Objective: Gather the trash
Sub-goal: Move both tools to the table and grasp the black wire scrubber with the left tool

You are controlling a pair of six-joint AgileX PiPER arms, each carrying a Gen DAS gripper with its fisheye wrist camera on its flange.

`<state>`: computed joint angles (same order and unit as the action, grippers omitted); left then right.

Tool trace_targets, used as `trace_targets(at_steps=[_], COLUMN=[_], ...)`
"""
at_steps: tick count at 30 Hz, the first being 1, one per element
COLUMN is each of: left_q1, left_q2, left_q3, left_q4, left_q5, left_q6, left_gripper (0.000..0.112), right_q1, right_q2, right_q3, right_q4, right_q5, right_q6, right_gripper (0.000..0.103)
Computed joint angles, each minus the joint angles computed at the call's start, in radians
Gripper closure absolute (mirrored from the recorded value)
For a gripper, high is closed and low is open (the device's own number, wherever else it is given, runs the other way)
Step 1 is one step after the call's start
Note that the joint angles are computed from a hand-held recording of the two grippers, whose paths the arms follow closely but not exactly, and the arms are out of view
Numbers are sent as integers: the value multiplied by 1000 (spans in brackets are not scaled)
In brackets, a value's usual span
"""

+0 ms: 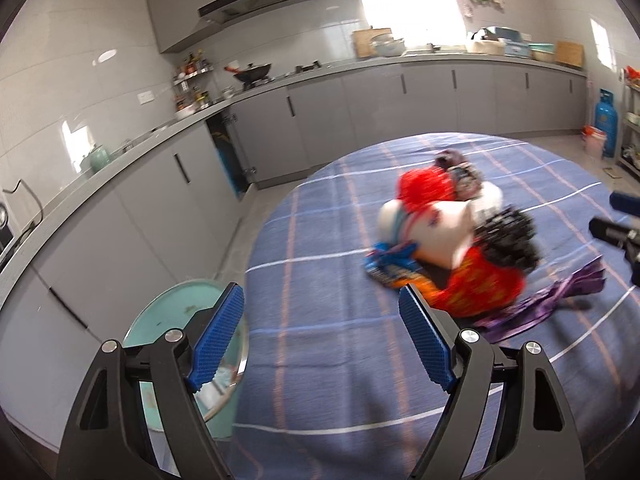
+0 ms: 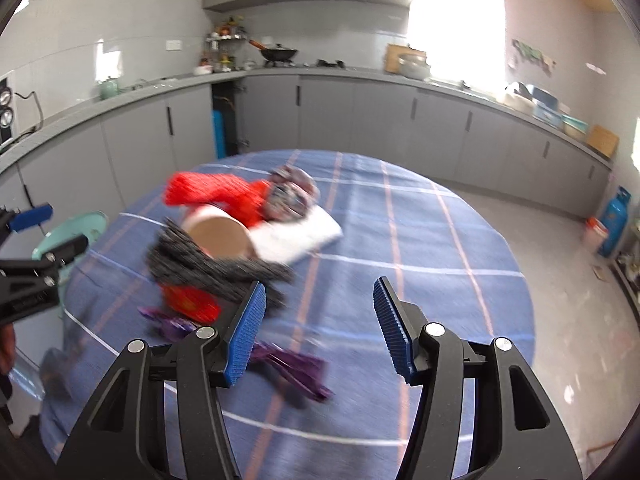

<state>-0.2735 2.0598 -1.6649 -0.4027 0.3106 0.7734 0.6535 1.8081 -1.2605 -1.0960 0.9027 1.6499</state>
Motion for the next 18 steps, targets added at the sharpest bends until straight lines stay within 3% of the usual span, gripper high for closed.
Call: trace_targets(at_steps=[5, 10, 14, 17, 18], left_q1=[-72, -136, -174, -190, -191], left_q2=[-20, -30, 21, 71, 88], left_q3=[7, 14, -54, -103, -125], left_q4=[-6, -19, 59, 125, 111], left_q5=[-15, -40, 20, 59, 89], left_q6=[0, 6, -79, -140, -121], left_gripper=[28, 16, 16, 22, 36], right_q1=[-9, -3, -7, -10, -13], right_q2=[-53, -98, -117, -124, -126], right_q3=[122, 234, 290, 310, 314], right_q4=[-25, -60, -74, -88, -92], right_q5=[-10, -25, -52, -70, -77], right_q6=[94, 202, 261, 286, 292], right_gripper=[46, 45, 44, 44, 44])
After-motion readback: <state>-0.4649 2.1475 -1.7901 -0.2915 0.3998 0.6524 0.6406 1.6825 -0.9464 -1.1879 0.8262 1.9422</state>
